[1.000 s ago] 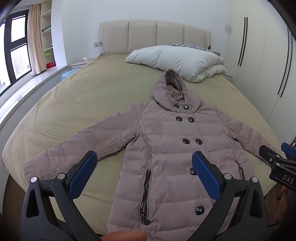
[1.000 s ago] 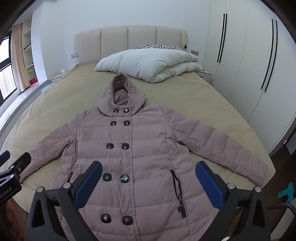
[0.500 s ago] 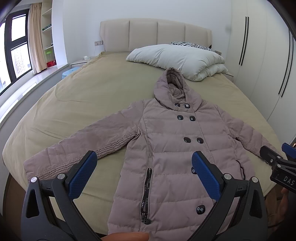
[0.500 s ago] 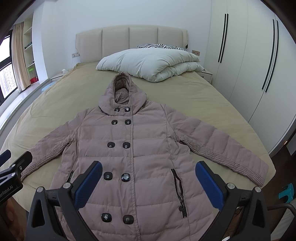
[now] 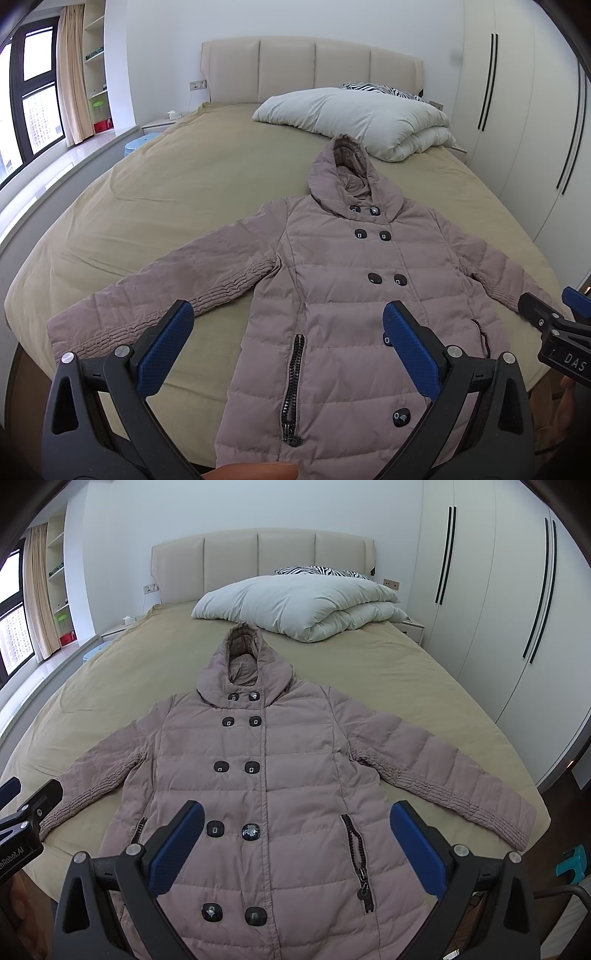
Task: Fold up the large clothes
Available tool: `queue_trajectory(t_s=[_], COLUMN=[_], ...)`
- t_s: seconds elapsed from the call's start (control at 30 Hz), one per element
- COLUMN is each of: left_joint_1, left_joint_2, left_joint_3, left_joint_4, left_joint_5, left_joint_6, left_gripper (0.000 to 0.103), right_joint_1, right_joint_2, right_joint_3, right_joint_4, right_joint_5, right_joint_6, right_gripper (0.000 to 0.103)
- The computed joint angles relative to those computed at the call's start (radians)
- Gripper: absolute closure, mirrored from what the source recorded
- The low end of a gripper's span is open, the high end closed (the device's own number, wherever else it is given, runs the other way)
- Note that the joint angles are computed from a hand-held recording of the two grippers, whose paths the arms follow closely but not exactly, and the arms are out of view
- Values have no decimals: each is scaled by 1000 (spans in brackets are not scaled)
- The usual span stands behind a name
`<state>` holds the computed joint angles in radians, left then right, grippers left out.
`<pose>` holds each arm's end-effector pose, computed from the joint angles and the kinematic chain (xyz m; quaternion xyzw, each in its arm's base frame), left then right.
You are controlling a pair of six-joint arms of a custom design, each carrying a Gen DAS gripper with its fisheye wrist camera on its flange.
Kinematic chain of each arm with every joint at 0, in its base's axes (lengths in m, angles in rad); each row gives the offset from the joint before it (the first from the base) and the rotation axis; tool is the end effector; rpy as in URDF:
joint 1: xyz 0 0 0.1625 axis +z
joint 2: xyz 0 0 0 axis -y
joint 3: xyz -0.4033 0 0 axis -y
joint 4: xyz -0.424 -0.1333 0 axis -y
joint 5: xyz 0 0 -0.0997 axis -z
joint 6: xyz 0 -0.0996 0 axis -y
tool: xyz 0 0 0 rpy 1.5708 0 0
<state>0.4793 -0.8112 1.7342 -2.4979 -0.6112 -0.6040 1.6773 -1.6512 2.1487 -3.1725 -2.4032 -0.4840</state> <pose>-0.4630 -0.4828 0.0601 0.2132 0.8611 -0.3473 0.3041 0.1066 -0.4361 0.4210 0.0237 -0.8067 0.4066 0.4281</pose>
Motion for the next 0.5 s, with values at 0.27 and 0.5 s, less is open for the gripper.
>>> queue_trajectory(t_s=[0.27,0.5], left_joint_1=[1,7], left_joint_2=[1,-2], left_joint_3=[-3,17], left_joint_4=[3,-22], left_joint_5=[-1,-2], left_joint_6=[-2,10], left_gripper=[0,0], right_joint_1=[0,1], right_joint_2=[0,-1], right_joint_3=[0,5], right_joint_4=[1,-3], right_joint_5=[0,-2], right_joint_6=[-1,-2], right_gripper=[0,0])
